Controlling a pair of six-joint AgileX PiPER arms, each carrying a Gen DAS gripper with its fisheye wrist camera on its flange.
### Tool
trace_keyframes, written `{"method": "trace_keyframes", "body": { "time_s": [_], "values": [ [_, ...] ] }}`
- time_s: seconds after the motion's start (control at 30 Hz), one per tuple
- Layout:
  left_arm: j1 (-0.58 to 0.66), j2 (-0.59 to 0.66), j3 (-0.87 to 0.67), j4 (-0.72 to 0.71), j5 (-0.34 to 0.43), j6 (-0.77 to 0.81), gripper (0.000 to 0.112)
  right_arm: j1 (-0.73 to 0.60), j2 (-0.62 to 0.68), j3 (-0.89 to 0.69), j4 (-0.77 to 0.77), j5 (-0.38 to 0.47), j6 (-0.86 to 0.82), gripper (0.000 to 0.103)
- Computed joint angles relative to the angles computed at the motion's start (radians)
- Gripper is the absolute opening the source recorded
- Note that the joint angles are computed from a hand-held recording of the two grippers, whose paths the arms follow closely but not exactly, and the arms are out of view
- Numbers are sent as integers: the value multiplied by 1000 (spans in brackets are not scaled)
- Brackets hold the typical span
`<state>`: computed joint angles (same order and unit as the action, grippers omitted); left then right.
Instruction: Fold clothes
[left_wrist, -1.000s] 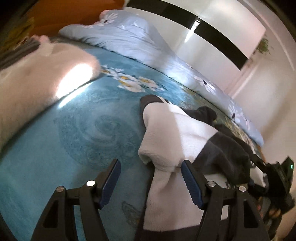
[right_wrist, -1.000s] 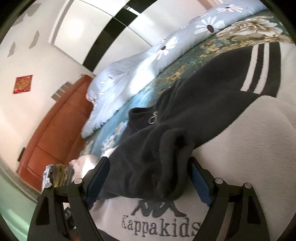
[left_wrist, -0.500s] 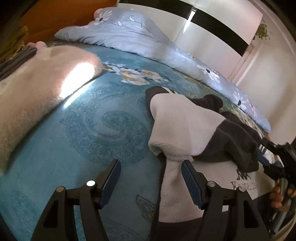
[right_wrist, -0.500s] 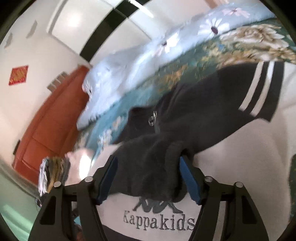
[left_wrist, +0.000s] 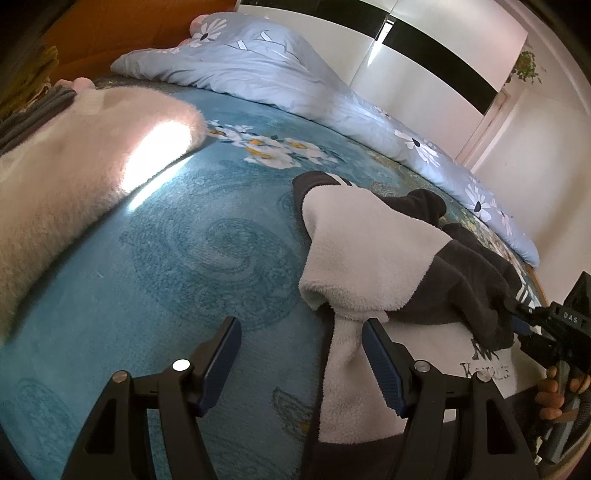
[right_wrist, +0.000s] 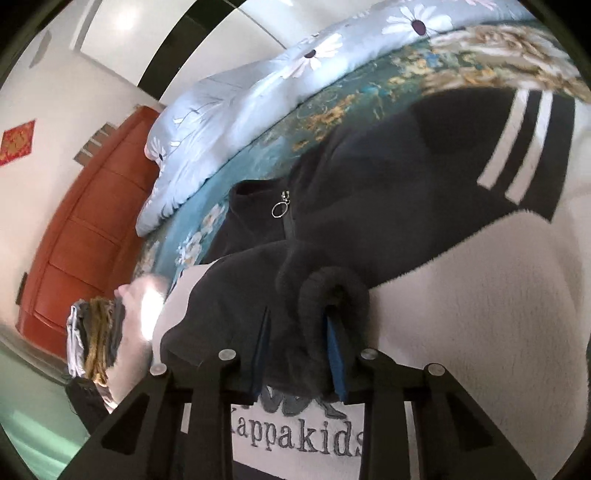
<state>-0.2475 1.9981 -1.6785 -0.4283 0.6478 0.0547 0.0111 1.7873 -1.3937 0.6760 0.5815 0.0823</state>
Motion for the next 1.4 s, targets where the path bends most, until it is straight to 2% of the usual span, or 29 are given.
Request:
{"method": "trace_keyframes", "body": {
  "time_s": [0.13, 0.27, 0.33, 0.4, 0.43, 0.57, 0.63, 0.7, 0.8, 0.83, 1.0, 1.13, 1.3, 1.4],
  "values": [
    [-8, 1, -4, 26, -1, -18, 72, 14, 10, -42, -92, 41, 43, 31],
    [-14, 1, -2, 42, -7, -21, 72, -7, 81, -93, -31, 20, 22, 30],
    [-10, 2, -1, 26, -9, -9, 72, -2, 80, -106, -55, 9, 56, 29],
    [-12, 4, -4, 25, -10, -3, 72, 8, 71, -122, -106, 4, 105, 11],
    [-15, 5, -6, 28, -9, -1, 73, 12, 67, -130, -132, 2, 130, 9],
    [-31, 24, -38, 56, 4, -1, 73, -2, -53, -54, -77, -120, 75, 9],
    [-38, 54, -84, 79, 20, -18, 73, -4, -114, -28, -157, -167, 108, 9],
    [-46, 84, -130, 101, 36, -34, 73, -21, -115, -41, -234, -135, 147, 9],
    [-44, 90, -132, 87, 28, -28, 73, -68, -39, -87, -298, 7, 229, 9],
    [-40, 82, -117, 70, 17, -15, 73, -75, -17, -83, -314, 27, 255, 9],
    [-13, 76, -91, -35, 4, 40, 73, -103, -23, -9, -264, -38, 232, 9],
    [-14, 80, -97, -31, 5, 42, 73, -87, 1, -62, -382, 18, 297, 9],
    [16, 74, -73, -142, 6, 125, 73, -94, -13, -61, -354, 58, 275, 11],
    [12, 66, -66, -127, 6, 118, 73, -111, -59, -59, -310, 94, 197, 16]
  ]
}}
